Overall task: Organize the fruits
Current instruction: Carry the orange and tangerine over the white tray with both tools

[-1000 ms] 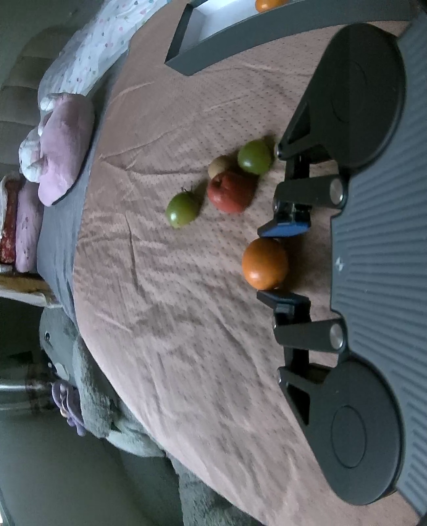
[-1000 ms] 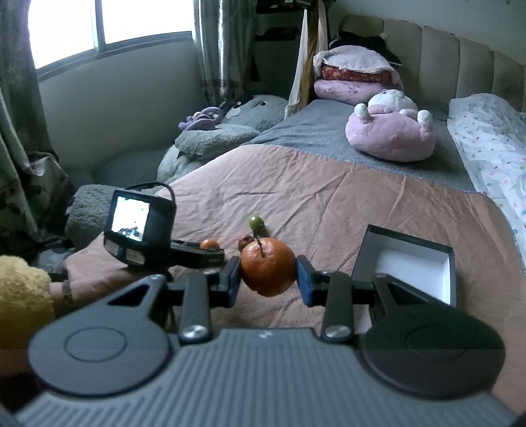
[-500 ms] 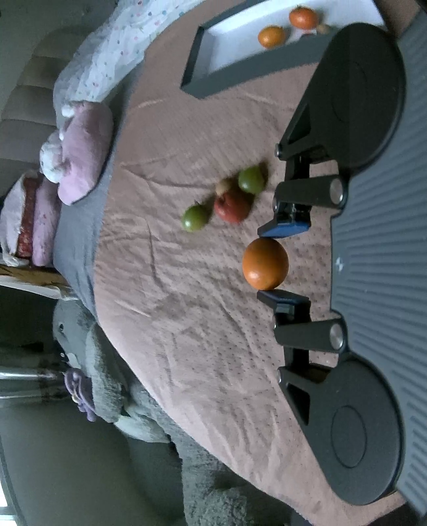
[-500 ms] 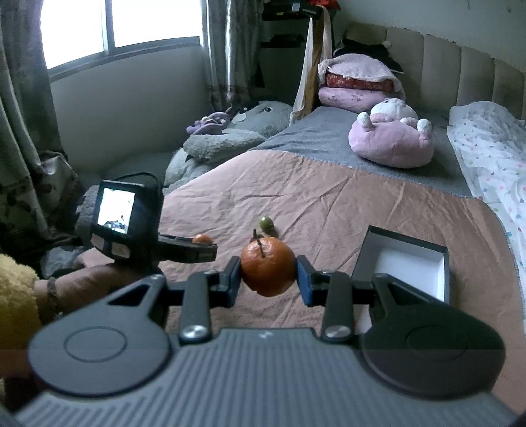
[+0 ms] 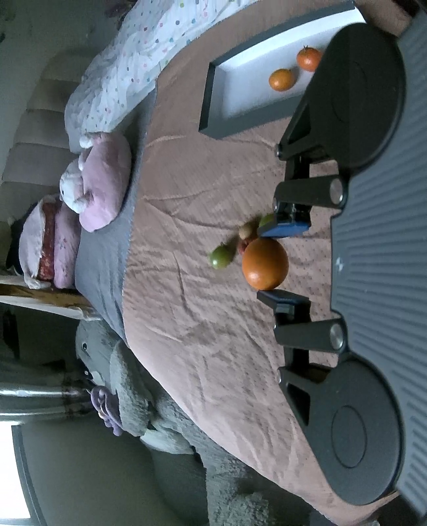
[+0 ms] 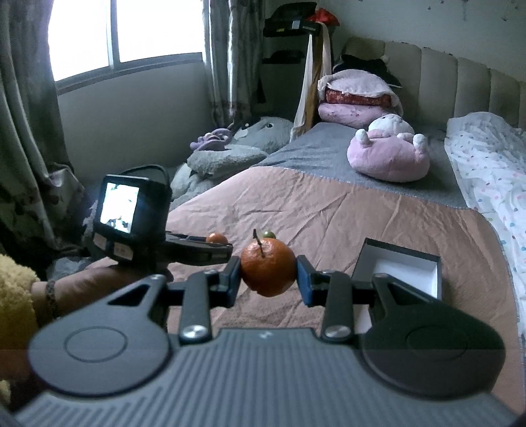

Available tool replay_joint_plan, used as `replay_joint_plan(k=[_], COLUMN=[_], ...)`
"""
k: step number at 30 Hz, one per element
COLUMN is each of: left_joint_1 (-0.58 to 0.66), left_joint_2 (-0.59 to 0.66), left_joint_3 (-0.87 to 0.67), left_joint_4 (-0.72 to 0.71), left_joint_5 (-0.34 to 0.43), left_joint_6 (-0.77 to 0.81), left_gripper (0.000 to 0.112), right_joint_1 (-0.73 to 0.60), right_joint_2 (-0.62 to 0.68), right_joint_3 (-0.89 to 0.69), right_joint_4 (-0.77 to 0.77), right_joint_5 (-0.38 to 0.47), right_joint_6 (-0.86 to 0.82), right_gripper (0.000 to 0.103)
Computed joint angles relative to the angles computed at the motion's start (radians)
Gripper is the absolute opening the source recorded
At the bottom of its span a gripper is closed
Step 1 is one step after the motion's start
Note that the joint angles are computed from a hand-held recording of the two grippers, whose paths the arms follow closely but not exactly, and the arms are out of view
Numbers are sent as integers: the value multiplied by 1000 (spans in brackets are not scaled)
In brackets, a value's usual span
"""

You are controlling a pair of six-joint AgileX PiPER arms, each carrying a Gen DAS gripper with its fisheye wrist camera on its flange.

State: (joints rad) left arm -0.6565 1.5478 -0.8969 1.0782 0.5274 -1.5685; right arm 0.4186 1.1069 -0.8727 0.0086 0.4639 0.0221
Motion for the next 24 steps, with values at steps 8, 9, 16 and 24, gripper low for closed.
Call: replay_joint_plan(k=[8, 9, 16, 24], left_joint_1=[-45, -49, -76, -107], left_joint_2=[1, 3, 22, 50], left_joint_3=[-35, -39, -76, -123], left_joint_4=[-41, -46, -74, -88], left_joint_5=[28, 30, 34, 38], left_joint_6=[45, 52, 80, 106], left_gripper=[39, 39, 39, 39], right_joint_1=[-25, -27, -53, -49], right_joint_2=[-27, -28, -39, -75], right_joint_3=[36, 38, 56, 90], right_joint_4=[43, 48, 75, 36], right_joint_5=[-15, -14, -23, -21], right_joint_6=[-30, -32, -53, 1], right_gripper=[39, 39, 39, 39])
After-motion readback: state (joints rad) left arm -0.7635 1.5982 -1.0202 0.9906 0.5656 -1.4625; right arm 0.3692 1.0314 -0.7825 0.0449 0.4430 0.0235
